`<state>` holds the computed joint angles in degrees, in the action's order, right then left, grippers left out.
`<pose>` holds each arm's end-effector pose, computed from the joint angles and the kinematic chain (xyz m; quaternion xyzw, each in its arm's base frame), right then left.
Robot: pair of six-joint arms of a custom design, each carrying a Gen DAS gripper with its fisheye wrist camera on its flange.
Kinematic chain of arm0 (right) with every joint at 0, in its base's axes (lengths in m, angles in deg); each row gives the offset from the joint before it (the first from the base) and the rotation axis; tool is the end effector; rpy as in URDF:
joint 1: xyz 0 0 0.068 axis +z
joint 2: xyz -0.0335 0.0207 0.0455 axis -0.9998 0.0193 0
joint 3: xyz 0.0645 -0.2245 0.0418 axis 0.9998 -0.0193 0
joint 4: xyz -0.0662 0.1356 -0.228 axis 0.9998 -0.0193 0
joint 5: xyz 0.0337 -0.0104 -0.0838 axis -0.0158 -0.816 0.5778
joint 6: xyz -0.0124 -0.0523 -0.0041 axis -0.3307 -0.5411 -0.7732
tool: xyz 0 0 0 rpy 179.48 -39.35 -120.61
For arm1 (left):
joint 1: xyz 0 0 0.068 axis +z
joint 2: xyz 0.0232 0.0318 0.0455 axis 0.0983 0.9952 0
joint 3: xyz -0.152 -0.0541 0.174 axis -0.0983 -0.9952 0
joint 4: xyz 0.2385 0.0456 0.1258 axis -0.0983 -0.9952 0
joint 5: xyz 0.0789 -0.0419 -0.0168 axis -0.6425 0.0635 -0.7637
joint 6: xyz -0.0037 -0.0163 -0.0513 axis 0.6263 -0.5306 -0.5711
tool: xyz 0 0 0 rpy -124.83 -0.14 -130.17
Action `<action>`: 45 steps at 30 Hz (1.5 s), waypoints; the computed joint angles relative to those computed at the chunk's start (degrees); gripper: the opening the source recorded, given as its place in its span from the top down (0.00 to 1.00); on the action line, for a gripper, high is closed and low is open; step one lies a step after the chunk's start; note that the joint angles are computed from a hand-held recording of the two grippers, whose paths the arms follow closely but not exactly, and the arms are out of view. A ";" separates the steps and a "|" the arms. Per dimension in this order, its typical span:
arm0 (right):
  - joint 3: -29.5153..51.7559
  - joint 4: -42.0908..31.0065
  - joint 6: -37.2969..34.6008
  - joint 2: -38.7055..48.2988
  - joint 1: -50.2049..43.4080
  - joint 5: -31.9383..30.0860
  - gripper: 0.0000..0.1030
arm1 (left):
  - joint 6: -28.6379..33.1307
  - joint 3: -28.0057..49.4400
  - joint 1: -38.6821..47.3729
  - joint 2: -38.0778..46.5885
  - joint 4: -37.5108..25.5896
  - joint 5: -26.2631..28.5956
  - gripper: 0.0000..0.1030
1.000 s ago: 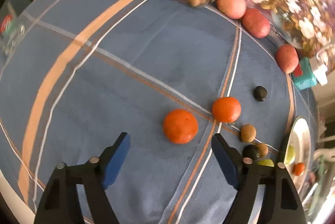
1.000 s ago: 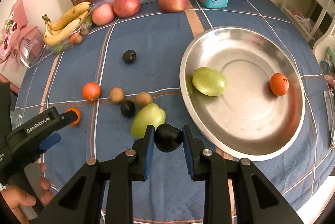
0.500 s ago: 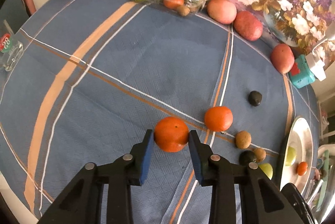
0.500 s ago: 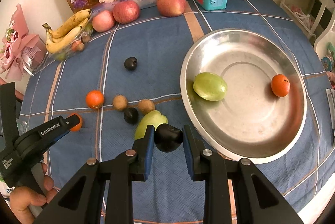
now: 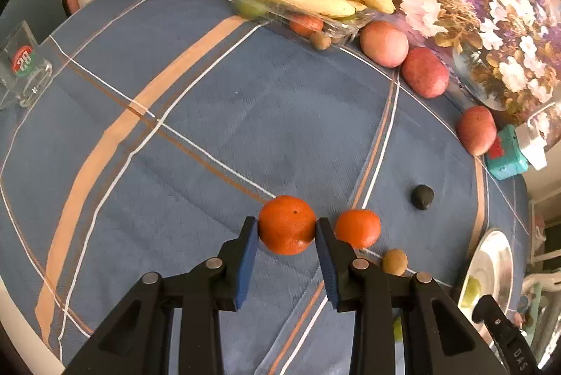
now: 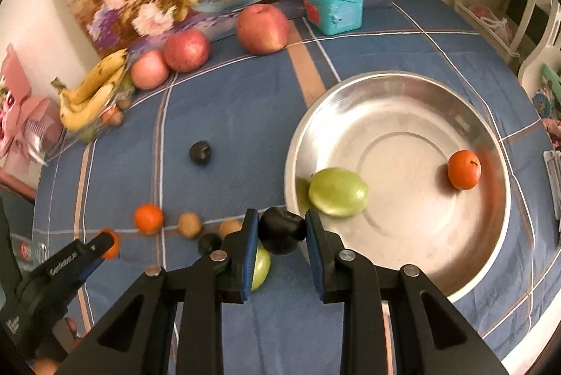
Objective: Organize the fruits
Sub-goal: 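Carry both fruits over the steel bowl and open both tools to drop them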
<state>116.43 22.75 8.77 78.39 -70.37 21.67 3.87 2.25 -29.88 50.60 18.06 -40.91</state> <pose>0.2940 0.0965 0.1448 0.1241 0.9671 0.0719 0.2101 0.2870 -0.1949 0.1439 -0.2660 0.9425 -0.0571 0.1941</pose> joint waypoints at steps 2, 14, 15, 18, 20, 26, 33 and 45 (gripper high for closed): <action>0.40 0.12 -0.86 0.55 -1.28 0.46 0.73 | -0.18 1.62 0.12 1.42 -0.46 -0.29 0.65; -4.88 -0.63 -5.60 -4.01 -15.78 1.28 0.73 | 1.02 14.18 -4.87 8.41 -0.81 2.66 0.65; -5.30 -0.71 -5.69 -4.40 -17.18 0.90 0.73 | 1.91 16.40 -6.15 9.84 -0.89 3.50 0.65; -6.70 -0.99 -6.66 -6.29 -22.04 -0.27 0.73 | 4.56 23.22 -9.87 14.42 -1.24 4.99 0.65; -7.38 -1.17 -7.81 -7.57 -24.46 -0.42 0.73 | 6.75 28.90 -12.36 18.24 -2.55 5.50 0.65; -8.54 -1.46 -9.51 -10.55 -29.14 -2.36 0.73 | 12.04 47.03 -18.21 31.12 -8.57 6.11 0.65; -6.17 -3.06 -10.79 -7.37 -28.41 -3.30 0.73 | 14.37 61.36 -20.90 41.65 -16.25 5.44 0.65; -6.56 -3.27 -10.08 -7.99 -26.43 -3.00 0.37 | 14.71 58.70 -21.25 40.40 -14.97 5.11 0.41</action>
